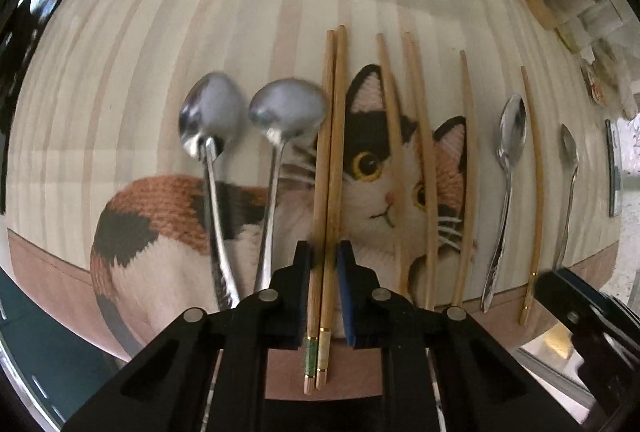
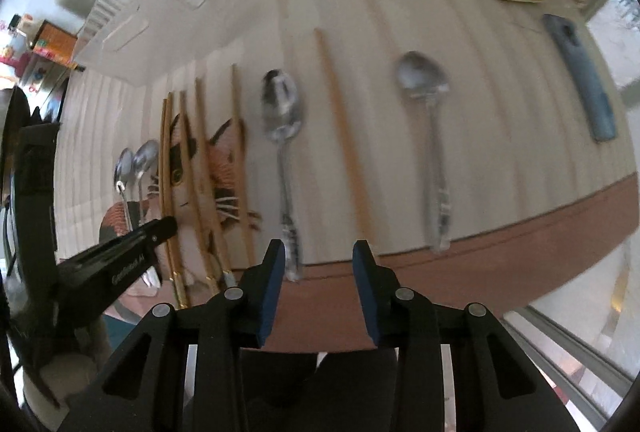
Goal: Organize utensils
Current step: 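Lower both tools to the chopsticks and close the right gripper on one chopstick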
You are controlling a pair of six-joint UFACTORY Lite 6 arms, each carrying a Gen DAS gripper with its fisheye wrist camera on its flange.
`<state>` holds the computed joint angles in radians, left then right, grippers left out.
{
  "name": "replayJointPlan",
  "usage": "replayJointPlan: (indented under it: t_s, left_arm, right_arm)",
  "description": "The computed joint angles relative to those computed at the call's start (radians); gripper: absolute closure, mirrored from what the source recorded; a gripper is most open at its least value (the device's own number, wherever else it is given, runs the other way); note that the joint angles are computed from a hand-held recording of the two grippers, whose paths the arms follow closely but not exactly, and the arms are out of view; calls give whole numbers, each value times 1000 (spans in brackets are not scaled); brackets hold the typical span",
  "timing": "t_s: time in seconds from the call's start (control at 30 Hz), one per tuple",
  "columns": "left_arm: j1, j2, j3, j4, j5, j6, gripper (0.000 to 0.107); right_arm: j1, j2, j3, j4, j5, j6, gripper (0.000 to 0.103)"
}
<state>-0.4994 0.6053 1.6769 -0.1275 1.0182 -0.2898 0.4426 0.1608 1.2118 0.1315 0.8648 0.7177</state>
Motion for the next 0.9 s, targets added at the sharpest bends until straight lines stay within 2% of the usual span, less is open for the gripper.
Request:
replayJointPlan:
  t_s: [0.17, 0.3, 0.37, 0.43, 0.5, 0.63, 0.7, 0.83, 0.9]
  left_arm:
    - [84, -71, -157, -164, -85, 123, 96]
    - [165, -79, -228, -317, -113, 251, 95]
    - [186, -60, -211, -345, -106, 277, 95]
    - [200, -61, -209, -335, -99, 290, 95]
    - [166, -68, -184, -276, -90, 240, 95]
    - [81, -78, -131, -139, -67, 132, 97]
    - [72, -76, -116, -126, -57, 118, 97]
    - [181, -92, -166, -298, -57, 233, 97]
    - [225, -107, -193, -332, -47, 261, 97]
  right_arm:
    - [22, 168, 127, 101, -55, -75, 66]
    - [50, 334, 287, 72, -35, -58, 69]
    - [68, 403, 363, 30, -3, -31, 73]
    - [93, 456, 445, -33, 51, -5, 89]
    - [110, 483, 489, -76, 94, 22, 96]
    - [120, 485, 502, -84, 123, 25, 96]
    - [112, 440, 434, -77, 104, 11, 96]
    - [95, 394, 364, -33, 76, -20, 96]
    - [68, 326, 266, 5, 35, -53, 96]
